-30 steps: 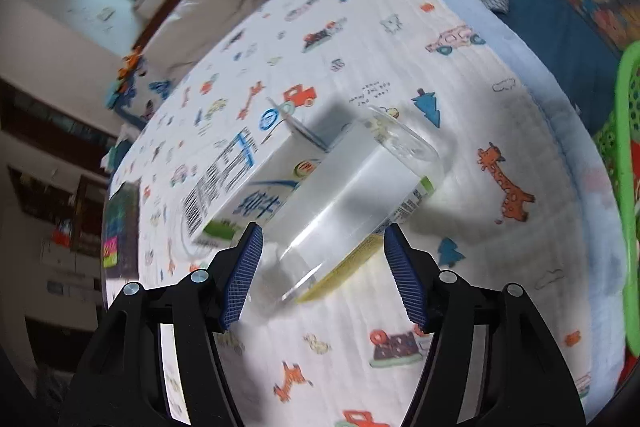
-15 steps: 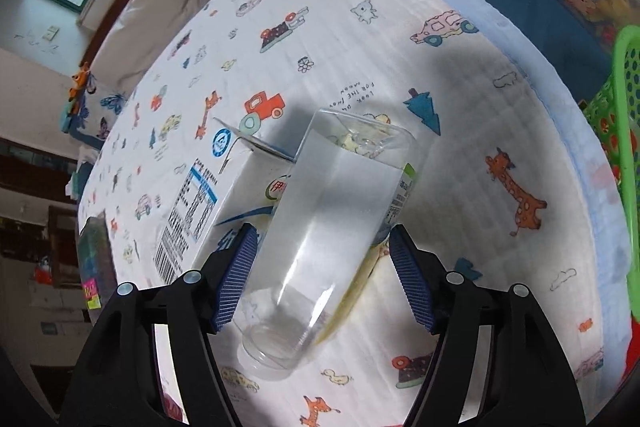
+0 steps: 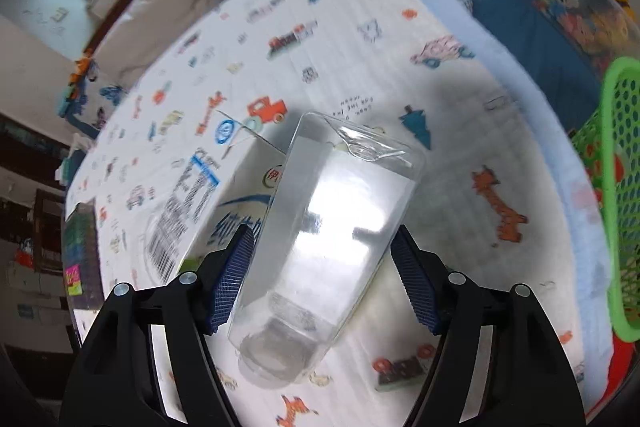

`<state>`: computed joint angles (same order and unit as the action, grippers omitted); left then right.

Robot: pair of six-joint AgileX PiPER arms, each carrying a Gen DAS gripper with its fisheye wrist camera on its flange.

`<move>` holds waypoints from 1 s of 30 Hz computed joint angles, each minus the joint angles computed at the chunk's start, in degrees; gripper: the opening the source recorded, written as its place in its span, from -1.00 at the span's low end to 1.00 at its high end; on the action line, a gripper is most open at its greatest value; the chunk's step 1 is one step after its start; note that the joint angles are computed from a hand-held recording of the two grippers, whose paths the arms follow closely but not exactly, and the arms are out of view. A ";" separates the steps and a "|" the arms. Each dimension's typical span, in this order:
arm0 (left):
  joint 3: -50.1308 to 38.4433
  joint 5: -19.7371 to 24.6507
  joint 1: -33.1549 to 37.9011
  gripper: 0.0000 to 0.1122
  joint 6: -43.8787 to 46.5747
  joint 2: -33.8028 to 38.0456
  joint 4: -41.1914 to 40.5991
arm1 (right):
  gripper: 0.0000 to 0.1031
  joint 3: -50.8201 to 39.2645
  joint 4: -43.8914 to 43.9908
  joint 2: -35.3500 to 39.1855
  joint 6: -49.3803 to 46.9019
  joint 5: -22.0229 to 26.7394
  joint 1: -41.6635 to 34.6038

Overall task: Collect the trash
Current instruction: 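Carry the bottle and pink bag into the green basket and release both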

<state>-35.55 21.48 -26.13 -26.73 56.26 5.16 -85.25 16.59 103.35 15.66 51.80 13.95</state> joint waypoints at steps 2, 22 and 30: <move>-0.35 0.11 -1.21 -0.55 -2.62 0.29 2.01 | 0.33 3.55 1.79 -3.44 -3.33 -2.05 -1.03; -12.99 1.95 -17.11 -0.55 -25.86 13.97 19.91 | 0.14 25.38 16.80 -31.70 -39.77 -5.00 -21.89; -24.09 2.38 -21.44 -0.55 -21.50 24.08 16.13 | 0.14 26.44 17.45 -31.97 -51.76 -2.70 -41.17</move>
<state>-59.64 23.86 -47.57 -48.24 80.34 21.29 -58.81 34.04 71.38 -36.10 49.10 -27.22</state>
